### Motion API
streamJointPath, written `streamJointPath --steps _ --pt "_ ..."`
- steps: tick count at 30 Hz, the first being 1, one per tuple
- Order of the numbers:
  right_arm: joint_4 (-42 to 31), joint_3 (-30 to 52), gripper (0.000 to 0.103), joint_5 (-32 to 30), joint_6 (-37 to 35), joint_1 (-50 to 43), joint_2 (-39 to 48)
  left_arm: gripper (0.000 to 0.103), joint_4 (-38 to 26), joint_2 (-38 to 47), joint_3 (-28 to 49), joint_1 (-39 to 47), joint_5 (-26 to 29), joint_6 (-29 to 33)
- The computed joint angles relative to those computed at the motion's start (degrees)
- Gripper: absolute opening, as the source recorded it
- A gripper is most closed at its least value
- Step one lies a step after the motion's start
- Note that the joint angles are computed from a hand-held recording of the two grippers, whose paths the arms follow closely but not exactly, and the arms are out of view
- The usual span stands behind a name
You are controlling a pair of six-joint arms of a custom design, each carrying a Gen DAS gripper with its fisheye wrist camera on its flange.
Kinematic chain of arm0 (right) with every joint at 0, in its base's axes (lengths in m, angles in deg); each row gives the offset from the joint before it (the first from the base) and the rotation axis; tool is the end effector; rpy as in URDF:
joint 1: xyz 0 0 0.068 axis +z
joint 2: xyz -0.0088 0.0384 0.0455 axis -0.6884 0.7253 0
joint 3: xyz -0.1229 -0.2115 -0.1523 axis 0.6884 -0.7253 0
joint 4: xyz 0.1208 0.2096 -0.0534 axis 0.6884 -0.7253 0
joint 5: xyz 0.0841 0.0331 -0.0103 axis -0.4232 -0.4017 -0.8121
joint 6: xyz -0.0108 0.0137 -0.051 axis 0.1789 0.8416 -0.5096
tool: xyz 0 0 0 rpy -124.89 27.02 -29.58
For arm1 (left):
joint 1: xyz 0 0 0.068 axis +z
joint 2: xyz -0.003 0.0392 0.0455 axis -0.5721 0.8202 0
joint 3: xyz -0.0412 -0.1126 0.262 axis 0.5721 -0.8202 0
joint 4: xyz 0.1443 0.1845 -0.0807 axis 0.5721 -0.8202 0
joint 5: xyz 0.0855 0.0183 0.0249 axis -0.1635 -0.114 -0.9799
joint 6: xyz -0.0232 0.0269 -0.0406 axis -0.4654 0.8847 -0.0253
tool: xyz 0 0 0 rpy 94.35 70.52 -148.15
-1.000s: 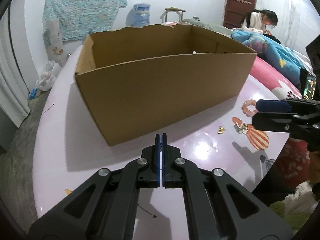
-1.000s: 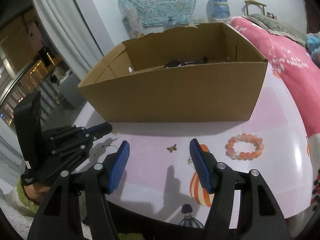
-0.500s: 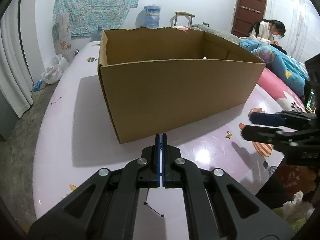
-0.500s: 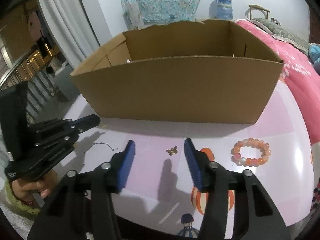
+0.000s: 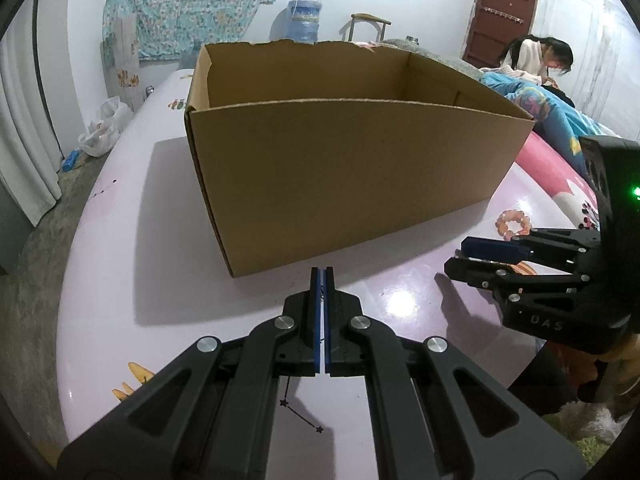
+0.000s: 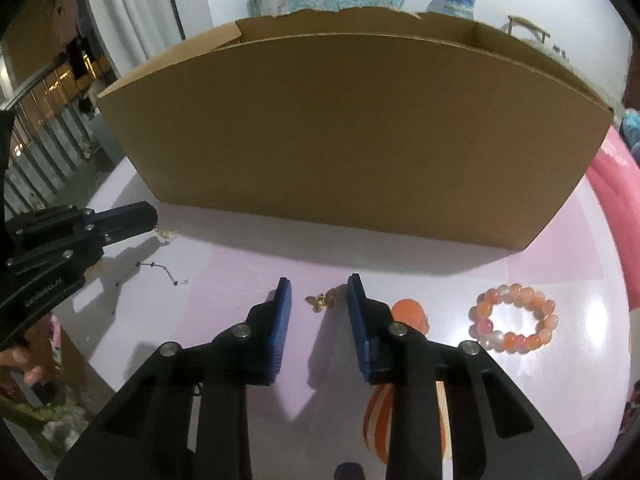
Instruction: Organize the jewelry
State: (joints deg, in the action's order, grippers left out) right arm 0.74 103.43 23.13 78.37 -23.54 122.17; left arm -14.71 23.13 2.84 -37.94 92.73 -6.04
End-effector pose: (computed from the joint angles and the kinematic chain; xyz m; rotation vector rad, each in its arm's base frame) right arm 0.2651 0.1004 0.1800 -0.4598 2.4810 0.2807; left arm 0.2889 -0.0216 0.1605 0.1872 2.3698 -0.2171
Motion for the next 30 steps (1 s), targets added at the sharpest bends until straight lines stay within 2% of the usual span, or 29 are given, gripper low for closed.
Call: streamJointPath --steps 7,10,12,22,30 --pt "1.1 -1.1 0.025 1.9 -1.8 0.9 -0.7 0.000 -0.6 0.8 1.1 -0.3 -0.7 -0.7" --pt "0.9 -0.4 0.021 1.8 -1.6 0.8 -0.1 0.000 -0.9 0.9 1.3 -0.3 -0.9 -0.8" --pt "0.8 -0.1 0.013 1.5 -1.7 0.6 0.2 0.000 -1.0 1.0 1.4 -0.1 -0.9 -0.7" --pt "1.4 -1.2 0.012 -1.0 -2.5 -1.6 -0.8 0.000 -1.1 0.9 1.3 -0.6 -2.0 -1.1" --pt "1.4 -1.8 0.012 -0.7 -3.0 -1.6 -3.2 0.000 -0.5 -1.8 -0.1 -0.5 -2.0 -1.8"
